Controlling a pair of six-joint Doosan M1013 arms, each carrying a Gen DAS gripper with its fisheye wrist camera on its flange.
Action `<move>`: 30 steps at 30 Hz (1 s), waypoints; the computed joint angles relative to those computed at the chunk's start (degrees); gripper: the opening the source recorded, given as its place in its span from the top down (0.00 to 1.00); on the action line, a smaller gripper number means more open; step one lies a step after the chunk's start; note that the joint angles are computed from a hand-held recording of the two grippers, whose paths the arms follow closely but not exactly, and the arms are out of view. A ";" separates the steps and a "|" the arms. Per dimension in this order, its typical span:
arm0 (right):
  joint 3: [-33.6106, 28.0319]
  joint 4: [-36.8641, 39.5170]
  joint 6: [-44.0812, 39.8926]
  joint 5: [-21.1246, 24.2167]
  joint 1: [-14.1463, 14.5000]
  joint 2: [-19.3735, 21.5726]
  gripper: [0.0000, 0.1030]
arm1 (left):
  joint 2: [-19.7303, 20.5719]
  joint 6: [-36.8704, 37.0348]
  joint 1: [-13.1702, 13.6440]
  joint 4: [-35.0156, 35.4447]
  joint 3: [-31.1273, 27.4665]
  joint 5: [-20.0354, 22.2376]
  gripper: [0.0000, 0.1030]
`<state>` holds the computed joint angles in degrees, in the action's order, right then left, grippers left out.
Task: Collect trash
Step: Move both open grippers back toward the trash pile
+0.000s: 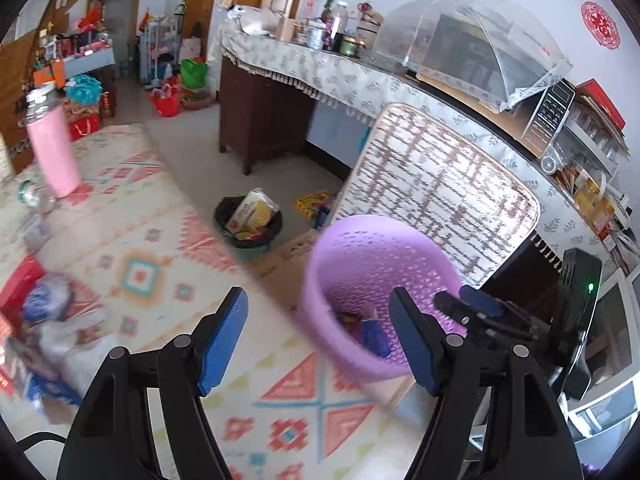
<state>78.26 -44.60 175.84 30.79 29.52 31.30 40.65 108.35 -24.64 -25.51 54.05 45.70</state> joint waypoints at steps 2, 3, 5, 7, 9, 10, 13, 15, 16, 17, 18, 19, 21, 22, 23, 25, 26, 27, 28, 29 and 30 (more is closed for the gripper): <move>-0.44 0.17 -0.50 -0.19 0.38 0.10 0.26 | -1.34 -0.34 0.95 0.82 2.14 -1.38 0.30; -0.62 0.26 -0.73 -0.20 0.50 0.16 0.26 | -1.77 -0.65 1.32 1.28 2.79 -1.85 0.30; -1.19 0.56 -1.45 -0.21 0.90 0.35 0.25 | -2.88 -2.07 2.38 3.26 4.63 -3.51 0.30; -2.06 1.61 -3.07 -0.34 1.30 0.73 0.25 | -3.99 -4.93 3.73 6.66 6.47 -5.49 0.29; -3.12 3.00 -5.16 -0.23 1.71 1.26 0.25 | -4.62 -8.42 5.21 9.30 7.67 -6.34 0.29; -3.72 3.86 -6.43 -0.15 1.92 1.58 0.24 | -4.80 -9.82 5.89 10.05 8.11 -6.58 0.29; -5.80 6.83 -10.63 0.33 2.58 2.74 0.24 | -5.62 -16.29 8.37 14.04 9.90 -7.94 0.29; -7.03 8.60 -12.95 0.57 2.89 3.49 0.24 | -5.94 -20.44 10.03 17.09 10.77 -8.71 0.29; -7.89 9.74 -14.37 0.79 3.12 4.01 0.24 | -6.03 -21.50 10.51 17.89 11.06 -8.85 0.29; -8.78 10.98 -15.82 0.98 3.34 4.54 0.24 | -5.95 -22.97 11.21 18.92 11.08 -8.73 0.29; -9.37 11.82 -16.79 1.06 3.49 4.89 0.23 | -5.80 -23.94 11.91 19.50 10.99 -8.48 0.29; -10.34 13.15 -18.25 1.17 3.73 5.47 0.23 | -5.66 -24.42 12.25 19.79 10.88 -8.24 0.29; -11.85 14.94 -20.39 1.53 4.09 6.40 0.23 | -5.37 -25.36 13.10 20.72 10.70 -7.76 0.29; -12.70 15.85 -21.55 1.84 4.29 6.90 0.23 | -5.26 -25.29 13.52 20.85 10.74 -7.80 0.29; -13.36 16.57 -22.46 2.11 4.41 7.26 0.23 | -4.85 -24.54 13.95 20.66 10.31 -7.40 0.29; -15.10 18.58 -25.04 2.88 4.73 8.30 0.23 | -3.66 -23.29 14.29 20.83 8.76 -5.76 0.29; -15.96 19.41 -26.10 3.33 4.93 8.80 0.22 | -3.01 -22.74 14.43 21.18 8.04 -4.97 0.29; -16.74 20.08 -26.94 3.76 5.12 9.24 0.22 | -2.38 -22.30 14.46 21.29 7.23 -4.28 0.29; -17.51 20.74 -27.79 4.15 5.25 9.68 0.22 | -1.49 -20.96 14.71 20.64 6.22 -3.45 0.29; -18.09 21.14 -28.35 4.43 5.39 10.04 0.22 | -0.83 -19.31 15.00 19.27 5.49 -2.87 0.29; -18.50 21.35 -28.70 4.65 5.51 10.29 0.22 | -0.39 -17.72 15.26 17.81 5.03 -2.43 0.29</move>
